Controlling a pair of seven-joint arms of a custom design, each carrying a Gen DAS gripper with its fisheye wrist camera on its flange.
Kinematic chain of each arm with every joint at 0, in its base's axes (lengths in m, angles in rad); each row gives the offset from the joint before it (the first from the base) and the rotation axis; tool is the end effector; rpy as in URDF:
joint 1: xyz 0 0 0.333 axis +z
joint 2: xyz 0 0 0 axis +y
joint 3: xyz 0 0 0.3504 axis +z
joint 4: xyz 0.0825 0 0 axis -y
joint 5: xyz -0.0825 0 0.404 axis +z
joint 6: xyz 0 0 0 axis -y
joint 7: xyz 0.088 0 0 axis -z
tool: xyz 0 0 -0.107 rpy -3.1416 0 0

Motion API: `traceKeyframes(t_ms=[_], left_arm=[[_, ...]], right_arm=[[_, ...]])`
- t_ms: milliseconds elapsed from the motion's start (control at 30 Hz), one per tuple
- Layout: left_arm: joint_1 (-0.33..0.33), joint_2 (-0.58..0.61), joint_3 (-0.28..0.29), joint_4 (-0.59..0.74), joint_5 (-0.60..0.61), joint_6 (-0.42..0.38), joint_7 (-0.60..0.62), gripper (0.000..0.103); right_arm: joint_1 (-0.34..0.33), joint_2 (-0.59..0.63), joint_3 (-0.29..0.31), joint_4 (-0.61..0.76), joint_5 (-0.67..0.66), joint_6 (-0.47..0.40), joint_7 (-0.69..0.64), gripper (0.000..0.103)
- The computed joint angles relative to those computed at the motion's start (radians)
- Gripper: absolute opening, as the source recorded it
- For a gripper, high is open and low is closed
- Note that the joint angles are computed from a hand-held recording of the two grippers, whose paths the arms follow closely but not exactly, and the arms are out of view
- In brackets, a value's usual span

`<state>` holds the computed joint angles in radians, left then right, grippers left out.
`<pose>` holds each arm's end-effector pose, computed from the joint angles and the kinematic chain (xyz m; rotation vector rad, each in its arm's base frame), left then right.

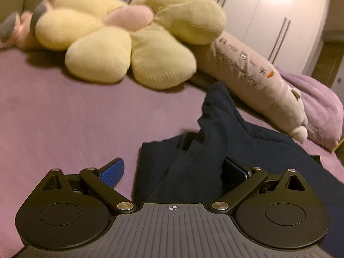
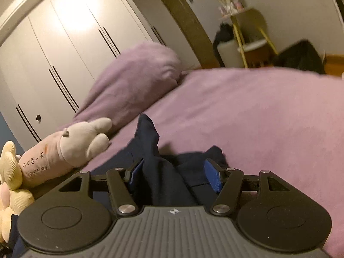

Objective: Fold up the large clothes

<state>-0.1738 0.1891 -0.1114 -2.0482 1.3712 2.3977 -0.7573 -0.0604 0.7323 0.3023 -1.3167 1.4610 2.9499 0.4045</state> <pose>0.6008 -0.1657 0.3905 -2.2018 0.6044 -0.7341 0.8041 0.0583 0.3803 -1.3186 1.5042 -0.3184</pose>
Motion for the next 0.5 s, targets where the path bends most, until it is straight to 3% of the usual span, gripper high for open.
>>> traceKeyframes(t_ms=[33,133,233,367,433,500], left_arm=[[0.005,0.0,0.002,0.0,-0.007,0.014,-0.003,0.103],[0.016,-0.027,-0.006,-0.006,-0.098,0.035,0.094,0.102],[0.033,-0.124,-0.013,-0.1,-0.124,0.156,0.079,0.102],[0.03,-0.296,-0.059,-0.29,-0.113,0.282,0.048,0.102],[0.028,-0.364,-0.075,-0.372,-0.166,0.36,0.056,0.102],[0.05,-0.406,-0.098,-0.424,-0.127,0.441,-0.034,0.102]], right_arm=[[-0.005,0.008,0.006,0.007,0.007,-0.008,-0.015,0.062],[0.023,0.013,-0.042,0.016,-0.104,-0.04,0.122,0.062],[0.026,-0.038,-0.091,-0.031,-0.234,-0.124,0.313,0.062],[-0.125,-0.241,-0.054,-0.288,-0.105,-0.312,0.235,0.062],[-0.179,-0.347,-0.075,-0.442,-0.02,-0.384,0.179,0.062],[-0.196,-0.424,-0.117,-0.562,-0.011,-0.427,0.193,0.062]])
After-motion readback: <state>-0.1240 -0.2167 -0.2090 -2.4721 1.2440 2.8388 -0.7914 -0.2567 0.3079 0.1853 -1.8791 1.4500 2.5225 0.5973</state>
